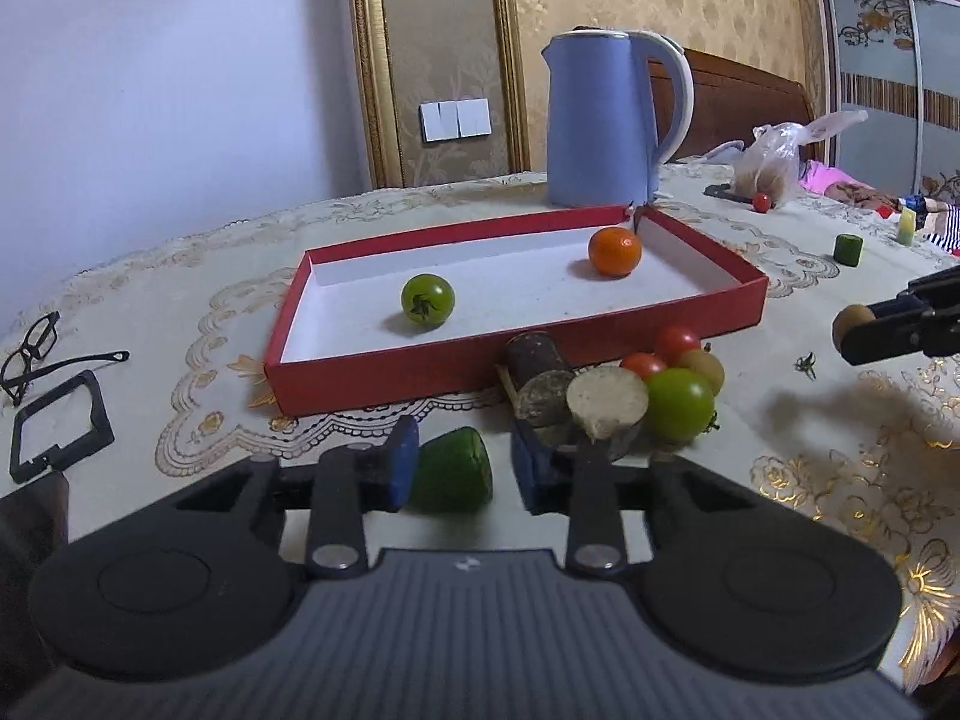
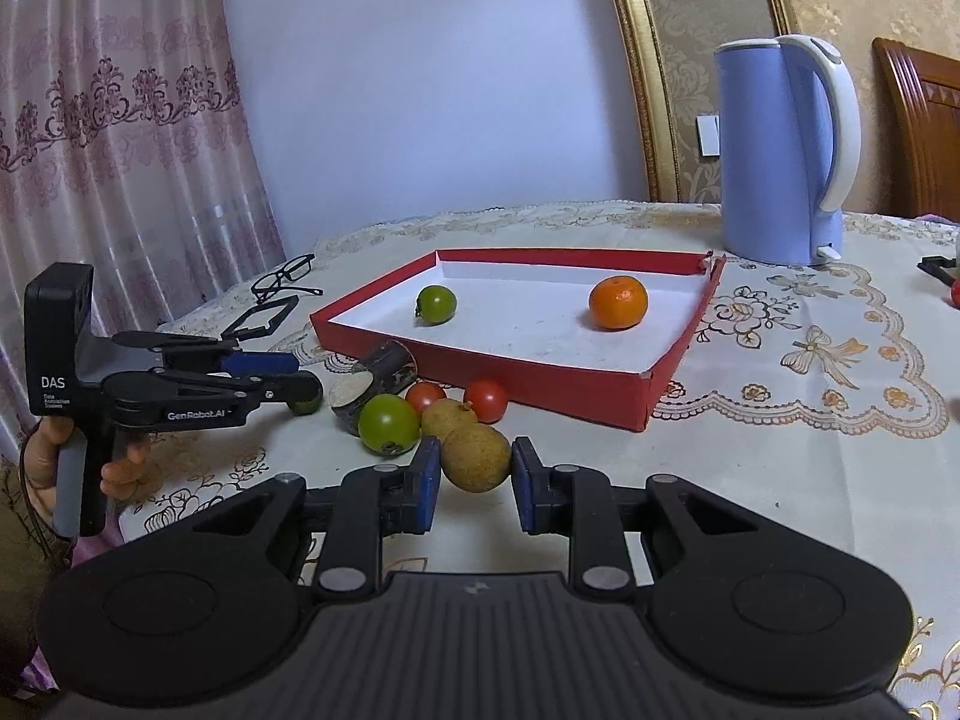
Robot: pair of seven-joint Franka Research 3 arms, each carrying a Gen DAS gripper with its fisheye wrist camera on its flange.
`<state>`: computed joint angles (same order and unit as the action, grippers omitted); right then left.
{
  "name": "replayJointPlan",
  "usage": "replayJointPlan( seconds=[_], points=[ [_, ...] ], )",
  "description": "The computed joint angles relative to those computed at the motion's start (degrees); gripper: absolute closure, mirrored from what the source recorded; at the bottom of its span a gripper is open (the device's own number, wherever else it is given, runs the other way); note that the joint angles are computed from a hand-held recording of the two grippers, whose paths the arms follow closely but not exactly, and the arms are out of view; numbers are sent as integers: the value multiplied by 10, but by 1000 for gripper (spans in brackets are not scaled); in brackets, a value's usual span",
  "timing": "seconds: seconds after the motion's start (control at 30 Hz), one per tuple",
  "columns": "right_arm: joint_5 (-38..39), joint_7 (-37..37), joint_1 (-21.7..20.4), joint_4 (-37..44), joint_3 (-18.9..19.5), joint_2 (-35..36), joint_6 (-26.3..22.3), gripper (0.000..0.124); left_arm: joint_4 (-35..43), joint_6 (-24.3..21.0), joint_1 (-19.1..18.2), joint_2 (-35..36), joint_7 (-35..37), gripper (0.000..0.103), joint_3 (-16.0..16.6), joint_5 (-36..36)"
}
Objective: Organize fruits
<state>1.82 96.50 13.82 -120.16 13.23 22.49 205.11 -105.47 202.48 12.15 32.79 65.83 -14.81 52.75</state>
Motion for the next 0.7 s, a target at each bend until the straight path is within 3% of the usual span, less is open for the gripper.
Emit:
replayJointPlan(
  seconds=[0.07, 0.17, 0.2, 0.23, 0.27, 0.33, 0.43, 0.5, 0.63, 0.7],
  points=[
    [5, -3, 5, 4, -4, 2, -4, 99, 4, -20, -9, 1, 2, 41, 5, -10],
    [-2, 0, -1, 4, 3, 4, -2, 99, -10, -6, -40, -6, 41, 41, 35, -58],
    [-3, 1, -2, 4, 4, 5, -1, 99, -9, -6, -25, -3, 36, 43, 19, -43],
    [-5, 4, -4, 5, 6, 6, -1, 99, 2, -27, 7, 4, 9, 60, -16, 0],
    [-3, 4, -3, 5, 4, 6, -2, 99, 5, -46, 20, 6, 5, 68, -32, 9],
    [-1, 5, -3, 5, 4, 7, -1, 99, 3, -57, 26, 6, 22, 71, -42, -12],
    [-1, 6, -2, 1, 2, 5, 4, 99, 3, -82, 95, 21, 33, 72, -121, 3],
    [-4, 10, -5, -3, 4, 4, 8, 99, 0, -86, 116, 26, 45, 72, -147, -3],
    [-2, 13, -3, -8, 1, 2, 15, 99, -12, -38, 58, 4, 66, 72, -83, -56],
    [-2, 14, -1, -11, -1, 2, 18, 99, -6, -23, 40, -1, 62, 72, -67, -60]
  ],
)
